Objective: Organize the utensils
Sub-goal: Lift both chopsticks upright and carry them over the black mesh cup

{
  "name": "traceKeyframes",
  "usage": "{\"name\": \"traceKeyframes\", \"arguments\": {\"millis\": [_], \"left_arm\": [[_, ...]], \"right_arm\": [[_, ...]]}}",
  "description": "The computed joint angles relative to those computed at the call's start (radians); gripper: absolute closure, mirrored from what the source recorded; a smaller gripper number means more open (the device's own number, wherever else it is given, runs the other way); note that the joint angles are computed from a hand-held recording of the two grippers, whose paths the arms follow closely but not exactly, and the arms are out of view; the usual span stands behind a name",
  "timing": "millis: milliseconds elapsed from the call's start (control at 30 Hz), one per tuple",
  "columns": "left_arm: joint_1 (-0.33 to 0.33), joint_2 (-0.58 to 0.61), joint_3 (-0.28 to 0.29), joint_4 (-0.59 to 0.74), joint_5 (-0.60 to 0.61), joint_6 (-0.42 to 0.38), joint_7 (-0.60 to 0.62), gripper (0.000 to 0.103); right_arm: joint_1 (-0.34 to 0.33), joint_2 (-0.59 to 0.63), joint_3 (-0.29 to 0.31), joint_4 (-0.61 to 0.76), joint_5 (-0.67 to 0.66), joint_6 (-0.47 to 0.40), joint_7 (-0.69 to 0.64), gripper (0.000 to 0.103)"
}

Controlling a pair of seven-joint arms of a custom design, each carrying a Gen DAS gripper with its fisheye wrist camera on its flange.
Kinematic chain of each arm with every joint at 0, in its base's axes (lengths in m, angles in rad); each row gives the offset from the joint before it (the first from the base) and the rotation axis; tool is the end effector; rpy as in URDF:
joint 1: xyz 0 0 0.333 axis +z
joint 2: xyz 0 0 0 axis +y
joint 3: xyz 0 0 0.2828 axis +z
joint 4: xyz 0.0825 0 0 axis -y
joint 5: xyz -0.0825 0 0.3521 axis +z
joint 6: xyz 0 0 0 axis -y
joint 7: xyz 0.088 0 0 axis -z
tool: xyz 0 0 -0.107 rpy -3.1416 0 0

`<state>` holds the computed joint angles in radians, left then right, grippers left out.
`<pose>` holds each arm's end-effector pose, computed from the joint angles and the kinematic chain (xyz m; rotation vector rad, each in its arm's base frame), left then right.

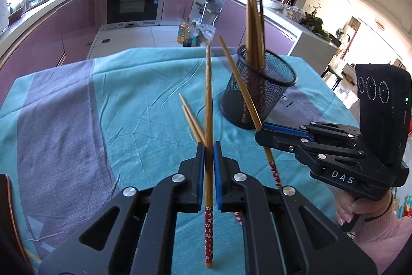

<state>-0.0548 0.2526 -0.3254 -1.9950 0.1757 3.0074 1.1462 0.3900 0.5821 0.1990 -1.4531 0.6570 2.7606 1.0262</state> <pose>0.5688 -0.2272 0.4207 -1.8068 1.9535 -0.9986 0.6196 0.3451 0.4136 -1.9728 1.1277 -0.0985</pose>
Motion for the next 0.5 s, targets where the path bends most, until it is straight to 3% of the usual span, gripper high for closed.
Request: {"name": "traceKeyframes", "arguments": {"millis": [100, 200, 433, 500], "left_arm": [[0.036, -0.019, -0.042, -0.014, -0.047, 0.012, 0.056, 0.095], [0.017, -0.039, -0.024, -0.024, -0.037, 0.019, 0.050, 0.095], [0.058, -0.075, -0.083, -0.050, -0.156, 0.053, 0.160, 0.095], [0.046, -0.085, -0.072, -0.057, -0.159, 0.066, 0.162, 0.095]], "right_arm": [[-0.031, -0.018, 0.031, -0.014, 0.048, 0.000, -0.045, 0.097], [-0.047, -0.036, 0.043, -0.027, 0.090, 0.011, -0.087, 0.097], [-0.068, -0.073, 0.058, -0.057, 0.175, 0.042, -0.164, 0.097], [-0.074, -0.085, 0.062, -0.067, 0.200, 0.052, -0.188, 0.097]]}}
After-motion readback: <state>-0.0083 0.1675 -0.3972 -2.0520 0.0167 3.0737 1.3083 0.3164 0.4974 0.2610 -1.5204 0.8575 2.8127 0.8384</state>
